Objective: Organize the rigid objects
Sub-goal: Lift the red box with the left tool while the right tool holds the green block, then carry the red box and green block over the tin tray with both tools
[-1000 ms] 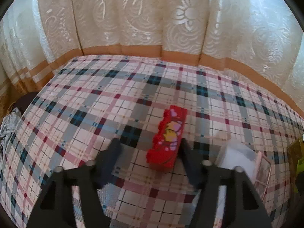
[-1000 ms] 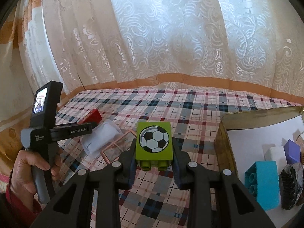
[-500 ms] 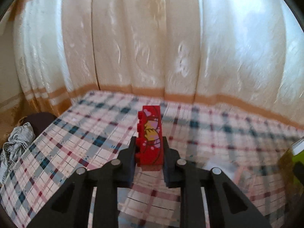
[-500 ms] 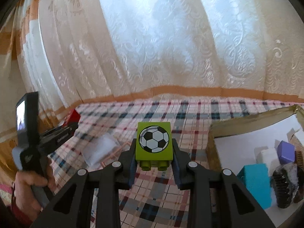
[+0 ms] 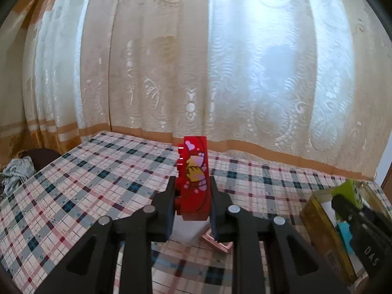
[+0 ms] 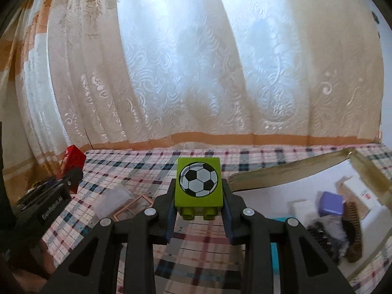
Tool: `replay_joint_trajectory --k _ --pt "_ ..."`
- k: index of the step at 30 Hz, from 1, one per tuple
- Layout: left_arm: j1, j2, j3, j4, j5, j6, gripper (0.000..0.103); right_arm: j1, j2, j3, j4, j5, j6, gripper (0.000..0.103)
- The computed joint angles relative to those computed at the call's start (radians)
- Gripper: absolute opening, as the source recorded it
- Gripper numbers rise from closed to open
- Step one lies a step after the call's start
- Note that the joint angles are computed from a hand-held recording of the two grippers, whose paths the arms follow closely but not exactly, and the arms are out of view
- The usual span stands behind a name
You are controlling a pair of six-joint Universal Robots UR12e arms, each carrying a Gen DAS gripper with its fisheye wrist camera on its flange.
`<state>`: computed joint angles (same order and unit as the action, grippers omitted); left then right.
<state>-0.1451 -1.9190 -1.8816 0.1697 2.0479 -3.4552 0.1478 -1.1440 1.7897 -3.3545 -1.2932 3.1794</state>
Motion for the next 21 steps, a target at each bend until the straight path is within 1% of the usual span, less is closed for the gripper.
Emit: replay_joint_trajectory --k 3,7,9,13,14,16,19,21 --pt "-0.012 -0.004 0.003 -0.004 -0.009 -0.005 0.021 -0.005 -0.008 0.018 -0.04 -0.017 -0.027 0.034" --pt "-0.034 -0.013 0.011 0.01 0.002 -0.002 0.021 -0.021 -0.014 0.034 -0.077 -0.006 -0.058 0.034" --pt "-0.045 -0.021 0.019 0.023 0.011 0.016 0.021 -0.028 -0.017 0.037 -0.085 0.0 -0.058 0.034" --pt "-0.068 -0.035 0.032 0.051 0.008 0.06 0.021 -0.052 -0.021 0.044 -0.097 0.056 -0.053 0.034" --pt "-0.074 -0.039 0.037 0.052 0.005 0.072 0.021 -0.06 -0.023 0.048 -0.104 0.077 -0.062 0.034" --pt "-0.08 -0.044 0.043 0.052 -0.004 0.082 0.021 -0.068 -0.024 0.053 -0.122 0.093 -0.074 0.034" --pt "-0.085 -0.047 0.05 0.042 -0.029 0.072 0.021 -0.082 -0.029 0.064 -0.143 0.105 -0.092 0.034" --pt "-0.088 -0.05 0.056 0.037 -0.049 0.062 0.021 -0.094 -0.031 0.066 -0.138 0.125 -0.089 0.034"
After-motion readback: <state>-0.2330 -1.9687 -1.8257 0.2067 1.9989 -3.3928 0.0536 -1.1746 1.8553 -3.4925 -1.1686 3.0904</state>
